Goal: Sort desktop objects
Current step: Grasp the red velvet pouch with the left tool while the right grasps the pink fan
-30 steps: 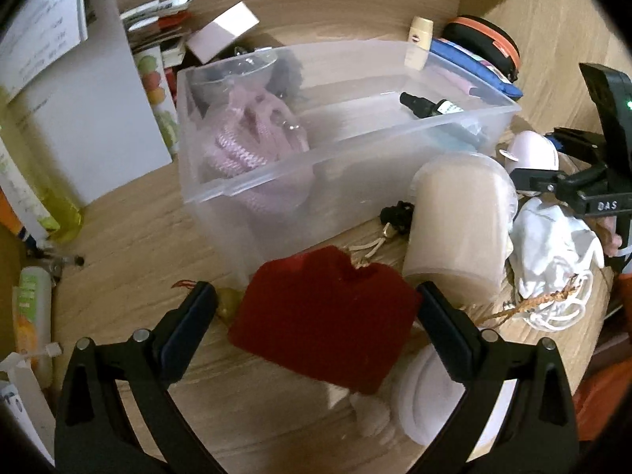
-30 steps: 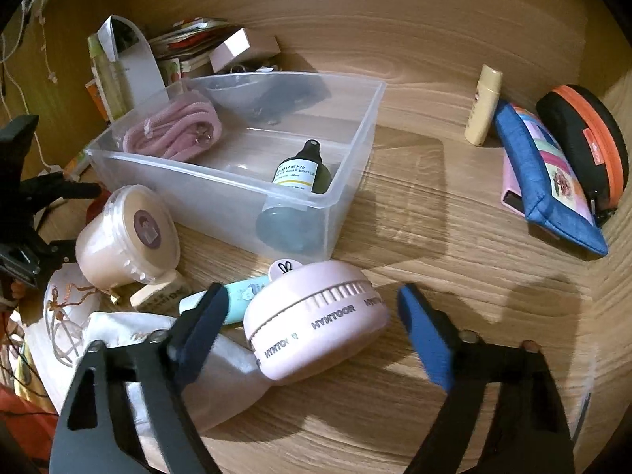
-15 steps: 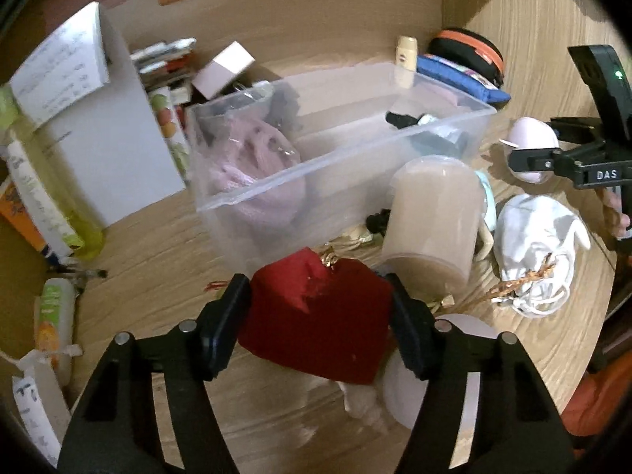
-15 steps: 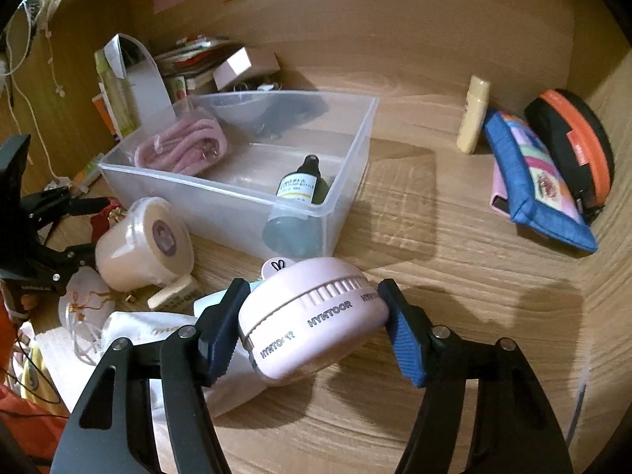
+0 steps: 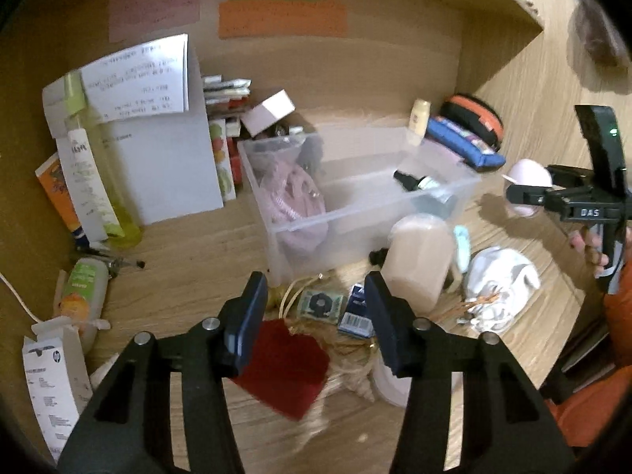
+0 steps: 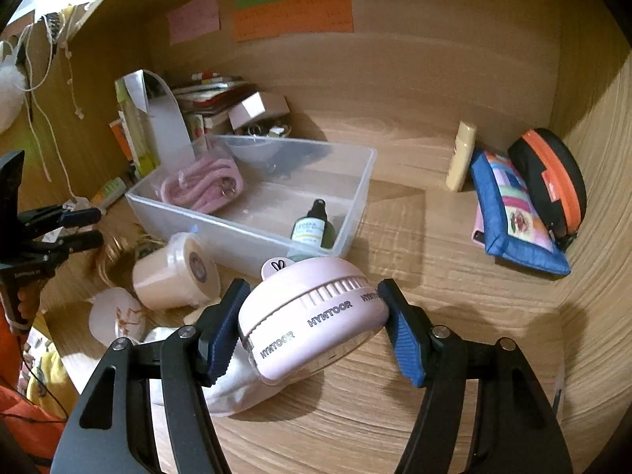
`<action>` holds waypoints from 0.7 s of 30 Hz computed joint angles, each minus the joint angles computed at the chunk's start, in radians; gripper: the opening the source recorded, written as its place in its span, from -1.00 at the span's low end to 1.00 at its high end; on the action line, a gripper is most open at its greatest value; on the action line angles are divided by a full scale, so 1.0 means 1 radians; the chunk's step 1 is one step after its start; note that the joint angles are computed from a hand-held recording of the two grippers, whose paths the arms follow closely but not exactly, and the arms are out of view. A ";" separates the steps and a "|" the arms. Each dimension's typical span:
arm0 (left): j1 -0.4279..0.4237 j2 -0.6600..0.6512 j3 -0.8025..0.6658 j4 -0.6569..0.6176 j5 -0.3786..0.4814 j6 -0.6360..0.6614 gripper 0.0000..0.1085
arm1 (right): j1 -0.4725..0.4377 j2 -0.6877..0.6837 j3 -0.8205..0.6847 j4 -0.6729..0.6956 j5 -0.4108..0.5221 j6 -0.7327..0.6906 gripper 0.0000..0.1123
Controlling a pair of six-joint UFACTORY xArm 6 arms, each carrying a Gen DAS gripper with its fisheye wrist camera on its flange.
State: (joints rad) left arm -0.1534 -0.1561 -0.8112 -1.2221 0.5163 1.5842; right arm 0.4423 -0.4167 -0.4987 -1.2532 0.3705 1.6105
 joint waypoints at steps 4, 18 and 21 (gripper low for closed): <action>0.002 0.013 -0.001 0.045 -0.016 -0.020 0.18 | 0.004 0.007 -0.010 -0.010 -0.007 -0.003 0.12; 0.030 0.199 -0.074 0.382 -0.036 -0.358 0.70 | -0.058 0.111 -0.080 -0.017 -0.119 0.002 0.12; -0.002 0.215 -0.074 0.399 -0.093 -0.368 0.70 | -0.048 0.138 -0.104 -0.013 -0.120 -0.012 0.12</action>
State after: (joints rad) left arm -0.1552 0.0592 -0.8851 -0.8236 0.4232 1.2163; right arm 0.3943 -0.2791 -0.6026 -1.2667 0.2505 1.5984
